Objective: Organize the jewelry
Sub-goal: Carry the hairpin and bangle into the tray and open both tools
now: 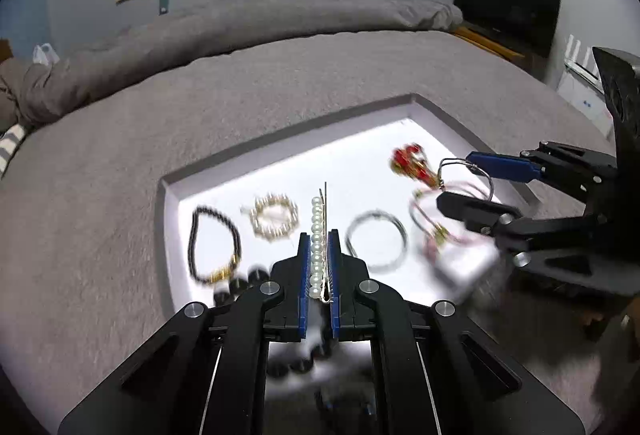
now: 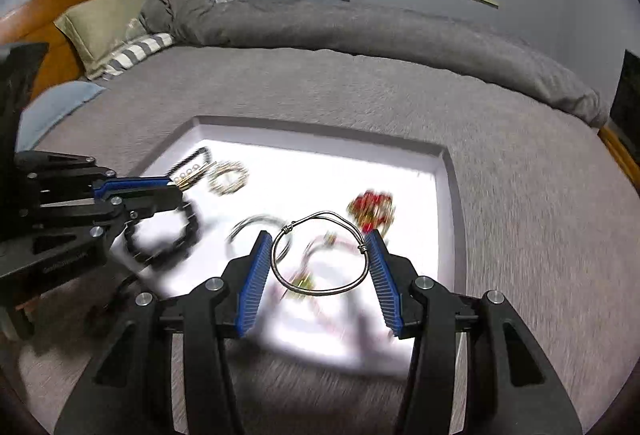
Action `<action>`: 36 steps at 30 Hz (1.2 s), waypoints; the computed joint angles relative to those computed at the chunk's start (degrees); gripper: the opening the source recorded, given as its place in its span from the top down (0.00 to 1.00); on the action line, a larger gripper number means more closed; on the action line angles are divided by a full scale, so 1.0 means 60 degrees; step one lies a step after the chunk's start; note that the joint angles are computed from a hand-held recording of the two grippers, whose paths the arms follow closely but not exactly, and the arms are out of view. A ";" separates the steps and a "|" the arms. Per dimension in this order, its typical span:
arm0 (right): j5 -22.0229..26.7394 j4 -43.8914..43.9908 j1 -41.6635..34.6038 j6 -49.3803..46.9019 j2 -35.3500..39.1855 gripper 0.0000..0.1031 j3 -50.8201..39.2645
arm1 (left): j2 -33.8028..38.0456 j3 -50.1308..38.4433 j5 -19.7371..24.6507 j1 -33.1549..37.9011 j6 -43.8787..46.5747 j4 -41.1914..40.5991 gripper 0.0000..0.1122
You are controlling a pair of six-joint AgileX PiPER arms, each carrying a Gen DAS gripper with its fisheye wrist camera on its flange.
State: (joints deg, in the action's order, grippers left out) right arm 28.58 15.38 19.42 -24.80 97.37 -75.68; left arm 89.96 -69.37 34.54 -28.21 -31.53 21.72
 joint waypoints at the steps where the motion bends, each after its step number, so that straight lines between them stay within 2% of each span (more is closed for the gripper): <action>1: 0.0121 -0.0326 0.0027 0.0322 0.0303 0.53 -0.0365 | 0.0232 -0.0268 0.0047 0.0128 0.0308 -0.0270 0.92; 6: 0.0660 -0.0820 0.0020 0.0887 0.1386 0.53 -0.1598 | 0.1608 -0.1841 0.0720 0.0427 0.0956 -0.0506 0.92; 10: 0.0962 -0.0749 -0.0049 0.0873 0.1746 0.53 -0.1953 | 0.2209 -0.2511 0.0872 0.0557 0.1283 -0.0738 0.92; 19: 0.0871 -0.0948 0.0078 0.0853 0.1690 0.53 -0.1843 | 0.2777 -0.2883 0.0971 0.0333 0.1097 -0.0416 0.92; 25: 0.0698 -0.1198 0.0086 0.0768 0.1441 0.51 -0.1545 | 0.2507 -0.2553 0.0772 0.0414 0.0823 -0.0468 0.90; 26: 0.0657 -0.1343 0.0136 0.0866 0.1388 0.50 -0.1491 | 0.2377 -0.2397 0.0655 0.0420 0.0716 -0.0460 0.89; 28: 0.0553 -0.1548 0.0170 0.0956 0.1156 0.42 -0.1251 | 0.2033 -0.2062 0.0443 0.0429 0.0441 -0.0441 0.85; 30: 0.0496 -0.1723 0.0162 0.1158 0.0796 0.42 -0.0943 | 0.1653 -0.1743 0.0393 0.0324 0.0141 -0.0225 0.82; 32: 0.0529 -0.1241 -0.0009 0.0866 0.0474 0.40 -0.0664 | 0.1208 -0.1318 0.0312 0.0184 -0.0281 0.0037 0.78; 33: 0.0545 -0.0804 -0.0130 0.0589 0.0159 0.34 -0.0366 | 0.0886 -0.1006 0.0248 0.0064 -0.0660 0.0241 0.76; 35: 0.0412 -0.0310 -0.0255 0.0220 -0.0396 0.30 0.0217 | 0.0216 -0.0272 0.0100 -0.0327 -0.1868 0.1194 0.55; 36: 0.0367 -0.0226 -0.0280 0.0131 -0.0756 0.30 0.0587 | -0.0033 -0.0009 0.0067 -0.0499 -0.2333 0.1546 0.51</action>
